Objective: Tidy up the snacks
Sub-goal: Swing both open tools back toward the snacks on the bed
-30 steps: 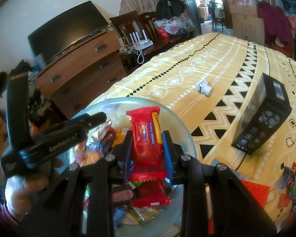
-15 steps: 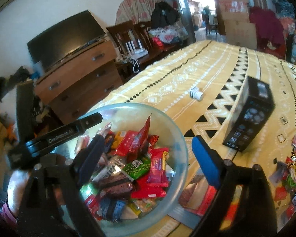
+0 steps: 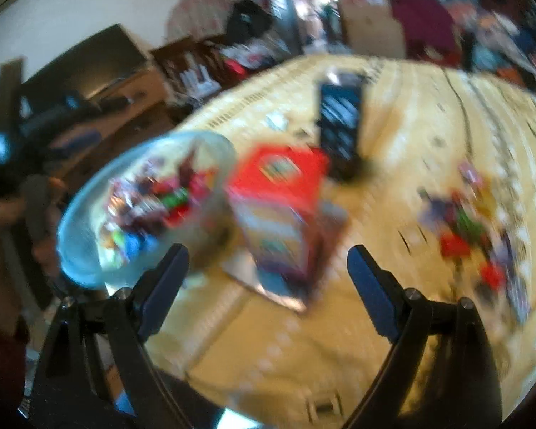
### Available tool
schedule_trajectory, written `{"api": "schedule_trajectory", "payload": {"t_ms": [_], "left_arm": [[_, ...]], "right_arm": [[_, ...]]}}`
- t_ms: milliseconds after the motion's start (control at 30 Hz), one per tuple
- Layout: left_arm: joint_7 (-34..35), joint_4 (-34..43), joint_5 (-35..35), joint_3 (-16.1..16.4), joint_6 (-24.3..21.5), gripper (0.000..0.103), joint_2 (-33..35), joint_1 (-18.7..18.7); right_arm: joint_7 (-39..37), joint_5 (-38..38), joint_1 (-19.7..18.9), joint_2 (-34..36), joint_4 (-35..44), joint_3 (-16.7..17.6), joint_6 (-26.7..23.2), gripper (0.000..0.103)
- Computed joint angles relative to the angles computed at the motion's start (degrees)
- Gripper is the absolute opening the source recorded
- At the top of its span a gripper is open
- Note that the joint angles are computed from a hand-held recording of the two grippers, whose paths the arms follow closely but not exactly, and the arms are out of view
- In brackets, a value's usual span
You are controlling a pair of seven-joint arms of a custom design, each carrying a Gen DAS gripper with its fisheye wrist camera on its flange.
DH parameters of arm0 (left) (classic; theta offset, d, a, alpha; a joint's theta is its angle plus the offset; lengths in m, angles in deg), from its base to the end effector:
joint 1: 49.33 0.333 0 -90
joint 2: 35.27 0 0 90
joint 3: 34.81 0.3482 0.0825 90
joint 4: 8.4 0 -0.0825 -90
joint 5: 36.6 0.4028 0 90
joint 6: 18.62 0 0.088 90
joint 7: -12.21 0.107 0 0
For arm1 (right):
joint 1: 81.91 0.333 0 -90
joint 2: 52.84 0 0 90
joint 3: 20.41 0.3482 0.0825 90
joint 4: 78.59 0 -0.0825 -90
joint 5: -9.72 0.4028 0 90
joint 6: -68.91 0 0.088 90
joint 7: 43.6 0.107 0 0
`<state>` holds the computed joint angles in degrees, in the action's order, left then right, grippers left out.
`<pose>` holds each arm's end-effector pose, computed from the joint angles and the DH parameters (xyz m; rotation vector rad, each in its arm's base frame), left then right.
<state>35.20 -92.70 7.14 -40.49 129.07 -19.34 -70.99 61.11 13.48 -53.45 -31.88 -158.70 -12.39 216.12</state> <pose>0.6420 -0.3327 0.6438 -1.8392 1.4589 -1.0365 0.6162 0.4277 0.6236 -1.8881 1.3786 -0.2162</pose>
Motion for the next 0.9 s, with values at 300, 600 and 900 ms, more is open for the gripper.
{"api": "schedule_trajectory", "payload": {"t_ms": [300, 600, 900], "left_arm": [[12.8, 7.3, -3.9, -3.1, 0.5, 0.088, 6.8, -6.0], [30.9, 13.6, -19.0, -7.2, -1.2, 0.088, 15.0, -8.2], [39.9, 22.8, -26.9, -5.5, -9.0, 0.088, 22.7, -12.3]], "right_arm": [[5.5, -1.8, -2.3, -11.1, -17.0, -1.5, 3.7, 0.091], [7.9, -0.9, -5.3, -17.5, -29.0, -1.5, 6.5, 0.091], [-0.3, 4.0, -9.2, -14.6, -30.5, -2.3, 6.9, 0.085]]}}
